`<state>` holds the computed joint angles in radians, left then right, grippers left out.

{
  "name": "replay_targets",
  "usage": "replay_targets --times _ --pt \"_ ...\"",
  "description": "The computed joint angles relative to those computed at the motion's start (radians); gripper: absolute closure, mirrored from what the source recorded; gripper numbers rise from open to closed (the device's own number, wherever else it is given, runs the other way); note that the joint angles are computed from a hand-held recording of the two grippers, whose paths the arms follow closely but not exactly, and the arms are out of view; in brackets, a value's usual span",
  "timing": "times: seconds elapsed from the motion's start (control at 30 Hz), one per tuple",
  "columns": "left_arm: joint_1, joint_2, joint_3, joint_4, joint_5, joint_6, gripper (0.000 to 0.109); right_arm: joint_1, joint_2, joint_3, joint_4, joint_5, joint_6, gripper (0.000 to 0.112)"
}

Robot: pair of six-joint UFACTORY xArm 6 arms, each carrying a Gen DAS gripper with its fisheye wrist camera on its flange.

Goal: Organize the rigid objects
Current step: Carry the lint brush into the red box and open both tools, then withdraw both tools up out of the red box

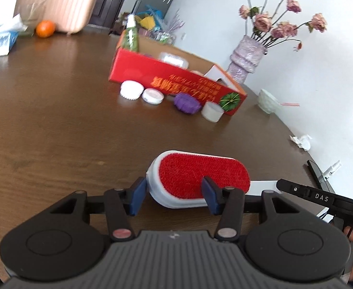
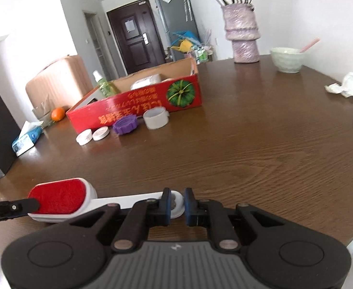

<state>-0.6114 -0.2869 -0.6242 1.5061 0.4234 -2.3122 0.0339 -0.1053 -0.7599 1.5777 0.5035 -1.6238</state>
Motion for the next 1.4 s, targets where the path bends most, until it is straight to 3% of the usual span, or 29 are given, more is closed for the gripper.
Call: replay_targets --times 0.13,0.27,0.43,0.6,0.8,0.93,1.07,1.17,1.2,1.27,1.3,1.4 --pt "-0.006 0.012 -0.038 0.017 0.024 0.038 0.057 -0.024 -0.004 -0.011 0.044 0.026 -0.021 0.101" --pt "0.046 0.031 -0.119 0.073 0.039 0.103 0.057 -0.007 0.038 -0.097 0.095 0.034 -0.013 0.101" --pt "0.198 0.109 -0.294 0.219 -0.07 0.105 0.057 0.047 0.166 -0.331 0.206 0.01 -0.03 0.099" --pt "0.356 0.277 -0.49 0.17 -0.223 0.186 0.058 0.106 0.388 -0.641 0.092 -0.039 0.16 0.098" --pt "0.464 0.442 -0.631 0.047 -0.304 0.315 0.058 0.163 0.641 -0.945 -0.158 -0.075 0.426 0.098" --pt "0.484 0.529 -0.674 -0.098 -0.291 0.473 0.059 0.198 0.752 -1.059 -0.248 -0.123 0.49 0.098" --pt "0.505 0.581 -0.683 -0.17 -0.32 0.527 0.059 0.222 0.795 -1.085 -0.296 -0.167 0.486 0.098" --pt "0.514 0.576 -0.662 -0.082 -0.339 0.44 0.061 0.217 0.802 -1.075 -0.335 -0.141 0.525 0.099" --pt "0.513 0.569 -0.657 -0.044 -0.343 0.422 0.063 0.212 0.801 -1.073 -0.323 -0.11 0.507 0.103" --pt "0.521 0.563 -0.644 -0.073 -0.396 0.474 0.065 0.209 0.791 -1.059 -0.315 -0.064 0.484 0.103" --pt "0.516 0.561 -0.644 -0.066 -0.401 0.482 0.064 0.224 0.781 -1.044 -0.31 -0.092 0.445 0.103" --pt "0.48 0.545 -0.635 -0.108 -0.326 0.582 0.063 0.25 0.753 -1.008 -0.259 -0.132 0.338 0.103"
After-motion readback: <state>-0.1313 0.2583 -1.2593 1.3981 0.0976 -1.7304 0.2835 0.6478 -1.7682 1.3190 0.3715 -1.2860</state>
